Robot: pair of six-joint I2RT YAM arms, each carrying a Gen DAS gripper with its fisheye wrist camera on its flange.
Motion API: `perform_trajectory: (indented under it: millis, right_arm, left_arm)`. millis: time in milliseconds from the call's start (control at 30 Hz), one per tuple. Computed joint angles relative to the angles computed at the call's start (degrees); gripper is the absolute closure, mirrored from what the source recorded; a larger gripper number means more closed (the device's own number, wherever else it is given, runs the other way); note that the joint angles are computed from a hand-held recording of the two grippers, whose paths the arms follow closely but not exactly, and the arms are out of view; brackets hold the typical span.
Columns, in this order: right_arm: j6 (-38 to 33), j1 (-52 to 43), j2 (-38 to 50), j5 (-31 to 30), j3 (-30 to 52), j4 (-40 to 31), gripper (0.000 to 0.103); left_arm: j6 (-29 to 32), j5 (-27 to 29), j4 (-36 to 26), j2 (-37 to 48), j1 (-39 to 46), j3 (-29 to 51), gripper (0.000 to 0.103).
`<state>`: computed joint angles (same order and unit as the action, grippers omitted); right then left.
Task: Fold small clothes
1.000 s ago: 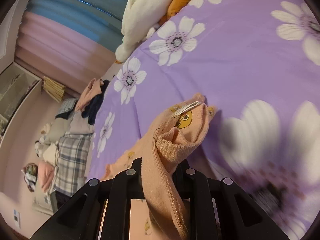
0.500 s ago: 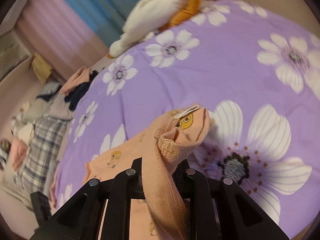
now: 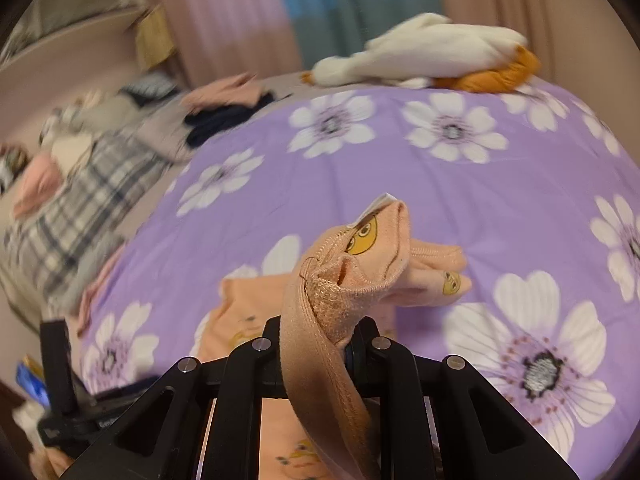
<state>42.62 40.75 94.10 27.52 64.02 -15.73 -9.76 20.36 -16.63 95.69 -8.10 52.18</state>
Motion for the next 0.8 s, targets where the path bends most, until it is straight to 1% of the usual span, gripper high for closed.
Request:
perform_trajectory:
  millis: [167,267,400,433,533,567,600,633,667,700,767,800]
  right_arm:
    - [-3.7,2.3,11.6,-3.2,11.2,-5.0,0.085]
    - [-4.8,3.6,17.8,-5.4,16.5,-8.1,0.085]
    - [-4.2,3.8,23.2,-8.5,20.3,-10.4,0.083]
    - [-3.7,3.6,23.5,-9.5,20.1,-9.7,0.079]
    - [-3.1,2.8,21.5,-12.2,17.0,-6.6,0.074]
    - [-3.1,2.8,20.5,-12.6,16.1,-6.1,0.070]
    - [-3.1,2.7,19.5,-13.2,14.9,-5.4,0.067]
    - [-3.0,2.6,17.8,-14.6,13.1,-4.4,0.061]
    - [-2.6,2.7,16.6,-15.6,11.5,-3.2,0.057]
    - [-2.2,2.9,15.7,-16.3,10.3,-1.8,0.056]
    - [-1.6,3.4,12.3,-17.3,6.4,0.8,0.049]
    - [-1.0,3.7,10.7,-17.1,4.8,1.6,0.048]
  left_arm:
    - [0.4,0.8,-0.3,-0.7,3.1,-0.6,0.034]
    - [0.3,1.0,-0.7,-0.8,4.4,-0.7,0.034]
    - [0.4,1.1,-1.1,-0.6,5.5,-0.8,0.033]
    - [0.4,1.0,-1.3,-0.4,5.6,-0.7,0.033]
    - [0.5,1.2,-1.8,-0.3,5.4,-0.5,0.033]
    - [0.6,1.3,-1.9,-0.3,5.3,-0.4,0.033]
    - [0.6,1.5,-2.2,-0.3,5.2,-0.2,0.033]
    - [0.6,1.7,-2.4,-0.5,5.1,-0.1,0.033]
    - [0.4,1.8,-2.6,-0.5,4.9,0.2,0.033]
    - [0.5,2.2,-2.9,-0.9,4.8,0.3,0.033]
    - [0.7,2.8,-3.5,-1.7,4.4,0.7,0.033]
    - [0.9,3.3,-3.9,-2.6,4.1,0.7,0.033]
